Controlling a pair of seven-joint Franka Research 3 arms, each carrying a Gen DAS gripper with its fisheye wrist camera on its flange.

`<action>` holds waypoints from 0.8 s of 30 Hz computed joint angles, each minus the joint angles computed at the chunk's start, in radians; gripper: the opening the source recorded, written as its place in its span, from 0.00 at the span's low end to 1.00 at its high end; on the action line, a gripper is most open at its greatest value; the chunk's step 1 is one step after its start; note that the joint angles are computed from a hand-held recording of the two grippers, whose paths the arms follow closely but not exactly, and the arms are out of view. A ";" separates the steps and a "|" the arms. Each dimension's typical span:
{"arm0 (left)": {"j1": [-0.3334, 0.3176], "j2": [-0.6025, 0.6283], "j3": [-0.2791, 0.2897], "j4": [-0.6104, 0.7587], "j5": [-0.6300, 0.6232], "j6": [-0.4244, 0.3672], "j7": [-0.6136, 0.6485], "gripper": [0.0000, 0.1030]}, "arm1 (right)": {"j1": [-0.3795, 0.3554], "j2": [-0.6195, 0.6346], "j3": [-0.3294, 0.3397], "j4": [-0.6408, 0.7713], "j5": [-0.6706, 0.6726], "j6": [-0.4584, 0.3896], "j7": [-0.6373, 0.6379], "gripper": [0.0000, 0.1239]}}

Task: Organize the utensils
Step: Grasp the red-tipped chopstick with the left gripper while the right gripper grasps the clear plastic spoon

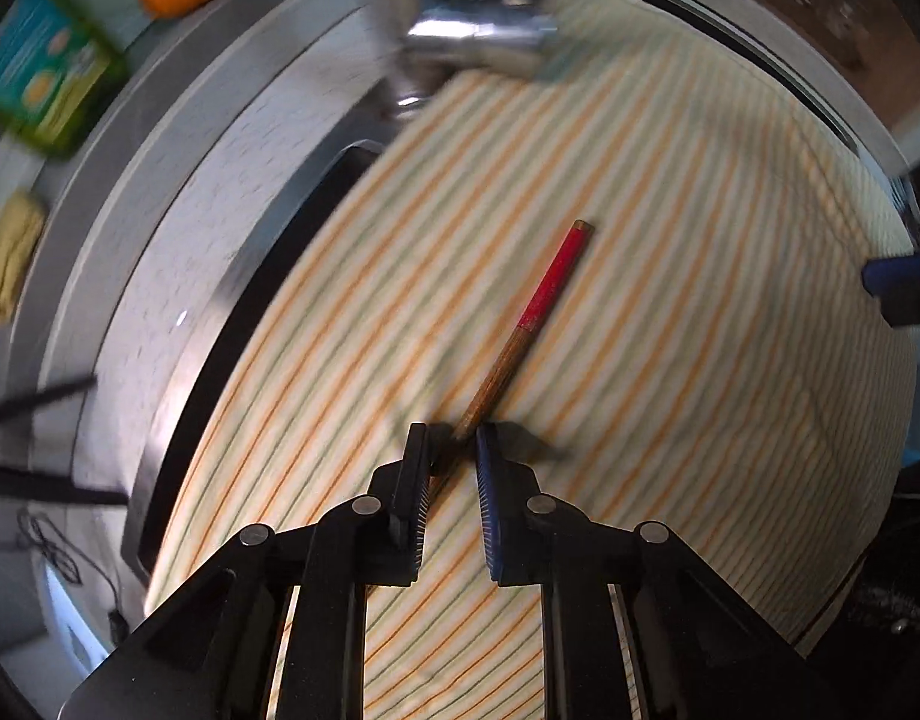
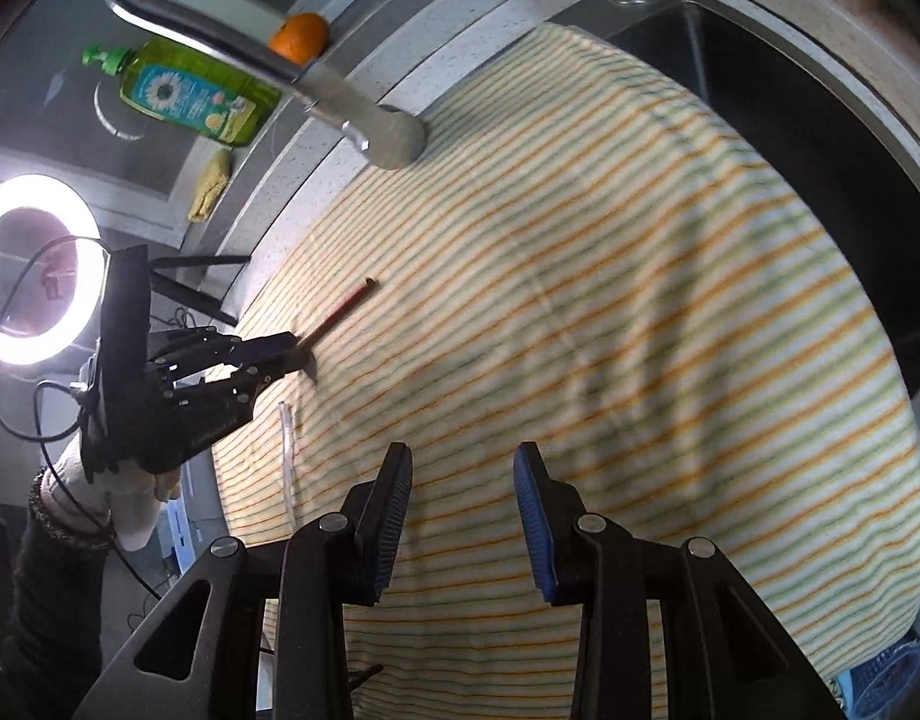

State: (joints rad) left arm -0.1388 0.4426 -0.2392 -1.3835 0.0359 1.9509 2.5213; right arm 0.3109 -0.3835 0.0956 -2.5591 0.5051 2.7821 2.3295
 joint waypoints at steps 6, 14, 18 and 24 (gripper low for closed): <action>0.038 0.005 0.035 0.006 0.002 0.011 -0.101 0.13 | 0.051 0.078 -0.045 0.085 0.080 -0.027 -0.121 0.26; 0.117 -0.176 0.052 -0.262 -0.069 0.097 -0.148 0.13 | 0.065 0.236 -0.051 0.279 0.184 -0.109 -0.364 0.26; 0.147 -0.271 0.072 -0.397 -0.126 0.138 -0.174 0.13 | 0.061 0.317 -0.025 0.381 0.218 -0.152 -0.457 0.26; 0.145 -0.327 0.091 -0.484 -0.148 0.183 -0.258 0.14 | 0.059 0.441 0.015 0.516 0.166 -0.206 -0.477 0.26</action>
State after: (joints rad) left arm 0.0061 0.1158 -0.1477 -1.8676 -0.1121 2.1341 2.2629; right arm 0.3696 0.0571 0.1102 -2.0434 0.6706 2.5761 1.8528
